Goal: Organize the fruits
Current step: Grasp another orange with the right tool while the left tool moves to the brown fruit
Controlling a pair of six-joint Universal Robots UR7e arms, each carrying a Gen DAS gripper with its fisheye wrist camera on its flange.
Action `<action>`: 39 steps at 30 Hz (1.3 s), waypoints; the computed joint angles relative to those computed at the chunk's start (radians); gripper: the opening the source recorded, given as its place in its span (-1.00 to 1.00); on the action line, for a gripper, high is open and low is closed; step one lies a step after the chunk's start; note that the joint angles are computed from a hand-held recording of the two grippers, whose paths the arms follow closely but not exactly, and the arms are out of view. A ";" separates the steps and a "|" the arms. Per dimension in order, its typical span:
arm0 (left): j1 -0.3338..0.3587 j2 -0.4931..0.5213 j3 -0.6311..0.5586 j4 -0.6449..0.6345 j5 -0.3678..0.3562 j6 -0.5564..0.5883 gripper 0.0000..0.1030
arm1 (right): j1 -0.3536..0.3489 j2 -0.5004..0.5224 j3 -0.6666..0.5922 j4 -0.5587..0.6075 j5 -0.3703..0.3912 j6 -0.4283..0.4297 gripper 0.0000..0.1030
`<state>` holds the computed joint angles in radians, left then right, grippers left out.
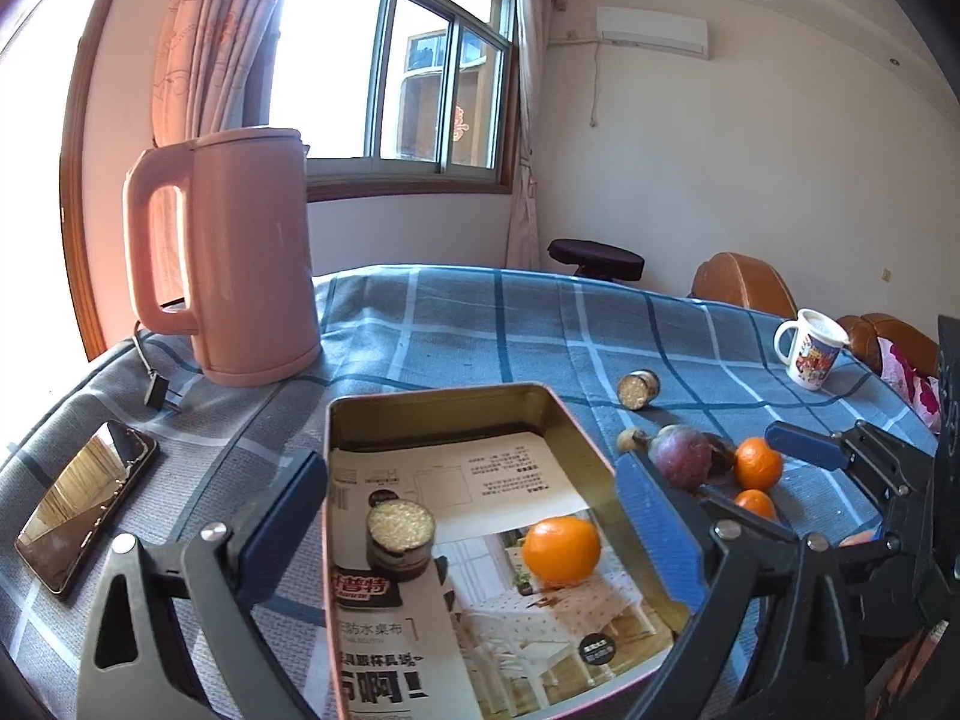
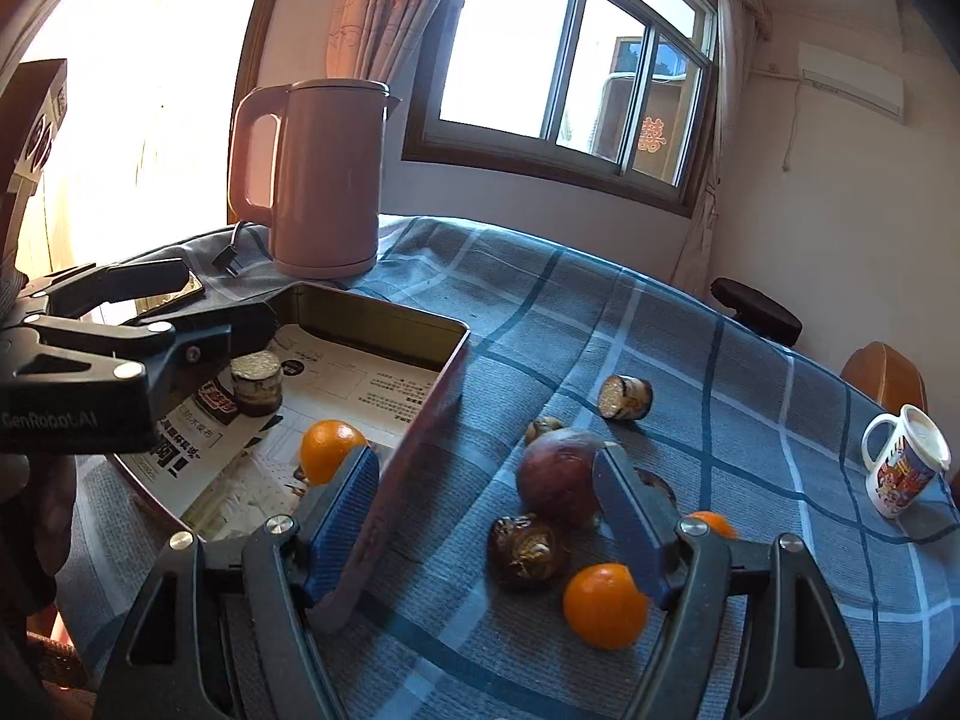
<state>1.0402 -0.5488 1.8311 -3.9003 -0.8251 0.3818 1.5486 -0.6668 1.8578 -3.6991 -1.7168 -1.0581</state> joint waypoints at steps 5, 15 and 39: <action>-0.007 0.054 -0.080 -0.004 0.039 0.093 1.00 | -0.050 -0.040 -0.035 -0.007 -0.042 0.130 0.46; 0.058 0.077 -0.220 0.047 0.149 0.146 1.00 | -0.079 -0.060 -0.105 0.071 -0.119 0.254 0.47; -0.039 0.108 -0.120 0.122 -0.041 0.046 1.00 | -0.092 -0.075 -0.192 0.438 -0.112 0.349 -0.03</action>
<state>1.0017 -0.4404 1.7109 -3.7778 -0.8666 0.4277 1.4563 -0.7422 1.6658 -3.2608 -1.8284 -0.7087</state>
